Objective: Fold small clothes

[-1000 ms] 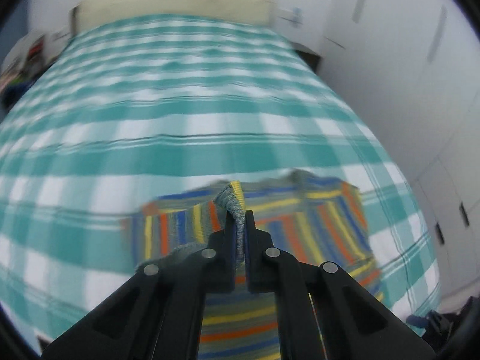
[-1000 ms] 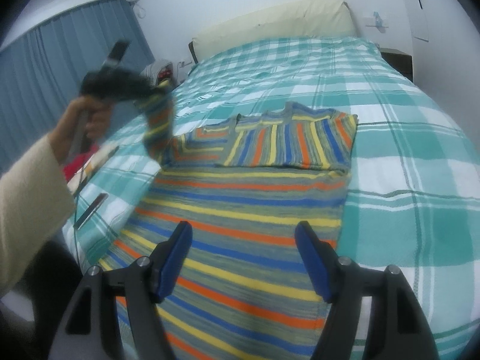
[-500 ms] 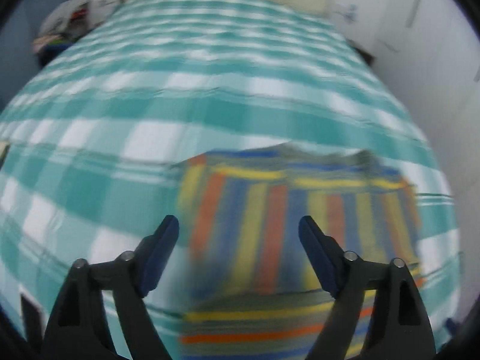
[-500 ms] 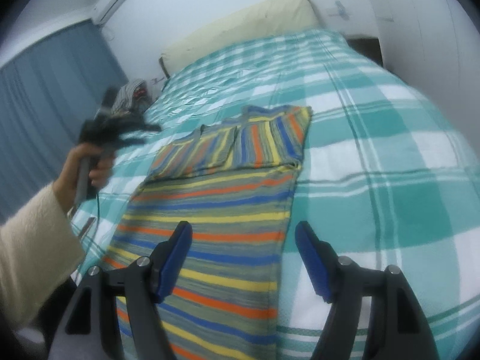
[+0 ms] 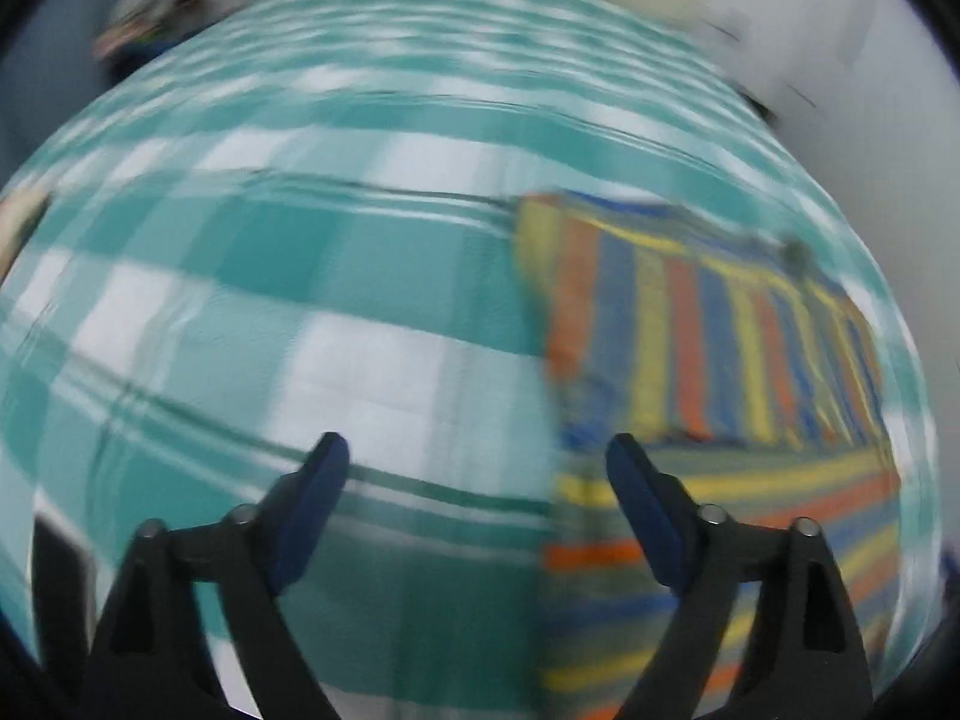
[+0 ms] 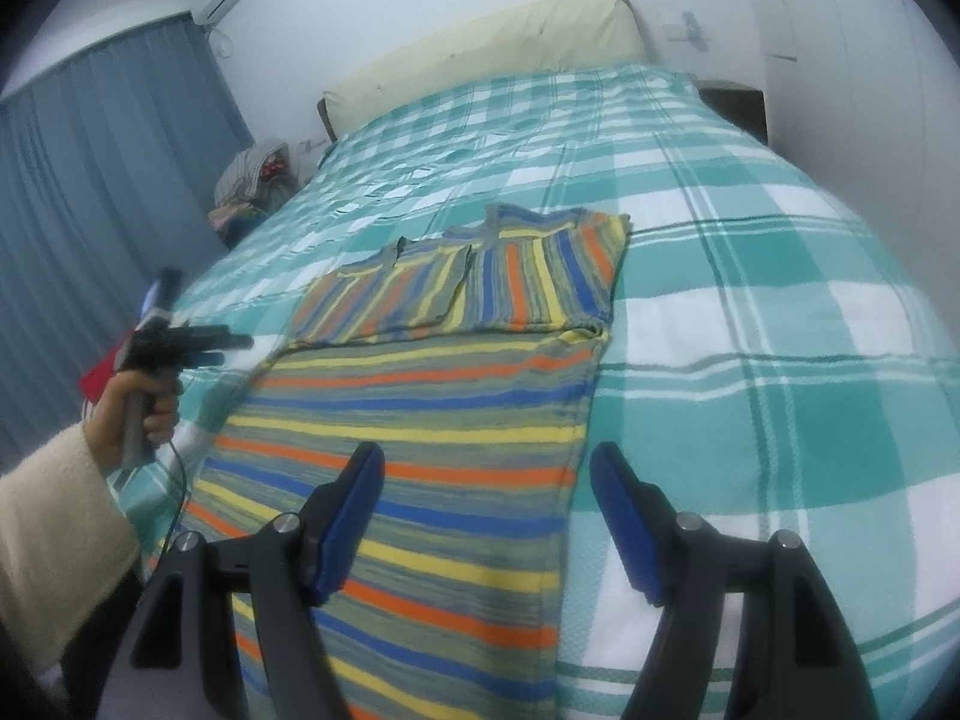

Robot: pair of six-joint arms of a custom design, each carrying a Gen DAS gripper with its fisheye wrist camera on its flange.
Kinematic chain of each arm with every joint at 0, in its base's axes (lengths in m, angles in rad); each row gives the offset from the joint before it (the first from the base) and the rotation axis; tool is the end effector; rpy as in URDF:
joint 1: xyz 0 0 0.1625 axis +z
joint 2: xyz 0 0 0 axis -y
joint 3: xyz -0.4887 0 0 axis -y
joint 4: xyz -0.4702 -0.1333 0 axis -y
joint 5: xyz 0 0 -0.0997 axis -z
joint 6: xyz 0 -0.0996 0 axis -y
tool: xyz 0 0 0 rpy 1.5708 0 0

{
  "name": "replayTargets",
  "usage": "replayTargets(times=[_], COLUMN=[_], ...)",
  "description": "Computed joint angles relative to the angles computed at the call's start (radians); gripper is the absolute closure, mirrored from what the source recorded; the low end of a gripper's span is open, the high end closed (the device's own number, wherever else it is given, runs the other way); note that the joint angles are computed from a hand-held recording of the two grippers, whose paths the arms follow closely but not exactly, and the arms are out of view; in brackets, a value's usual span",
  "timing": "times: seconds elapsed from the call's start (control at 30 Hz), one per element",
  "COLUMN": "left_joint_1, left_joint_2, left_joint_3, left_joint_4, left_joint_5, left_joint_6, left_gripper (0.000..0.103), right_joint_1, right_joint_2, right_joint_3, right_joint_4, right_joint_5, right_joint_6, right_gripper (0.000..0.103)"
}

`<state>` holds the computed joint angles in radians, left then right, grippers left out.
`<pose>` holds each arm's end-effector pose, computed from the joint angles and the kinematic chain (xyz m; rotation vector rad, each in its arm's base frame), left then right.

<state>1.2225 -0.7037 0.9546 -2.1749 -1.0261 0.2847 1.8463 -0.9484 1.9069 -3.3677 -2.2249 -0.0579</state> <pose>-0.1508 -0.9571 0.3165 0.6780 2.4815 -0.4811 0.2551 -0.6351 0.1961 0.0397 -2.3817 1.1301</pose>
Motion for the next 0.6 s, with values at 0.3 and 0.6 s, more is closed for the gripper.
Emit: replayTargets(times=[0.3, 0.6], left_joint_1=[-0.008, -0.045], left_joint_2=[0.006, -0.125], left_joint_3=[0.121, 0.265], left_joint_4=[-0.185, -0.211], left_joint_5=[0.177, 0.226], left_joint_6=[-0.015, -0.015], left_gripper=[0.055, 0.032], right_joint_1=[0.017, 0.015], right_joint_2=[0.018, -0.025], right_joint_3=[-0.014, 0.01], right_joint_4=[-0.019, 0.048], right_joint_5=[-0.031, -0.067], right_joint_6=[-0.052, 0.006], right_gripper=[0.032, 0.032])
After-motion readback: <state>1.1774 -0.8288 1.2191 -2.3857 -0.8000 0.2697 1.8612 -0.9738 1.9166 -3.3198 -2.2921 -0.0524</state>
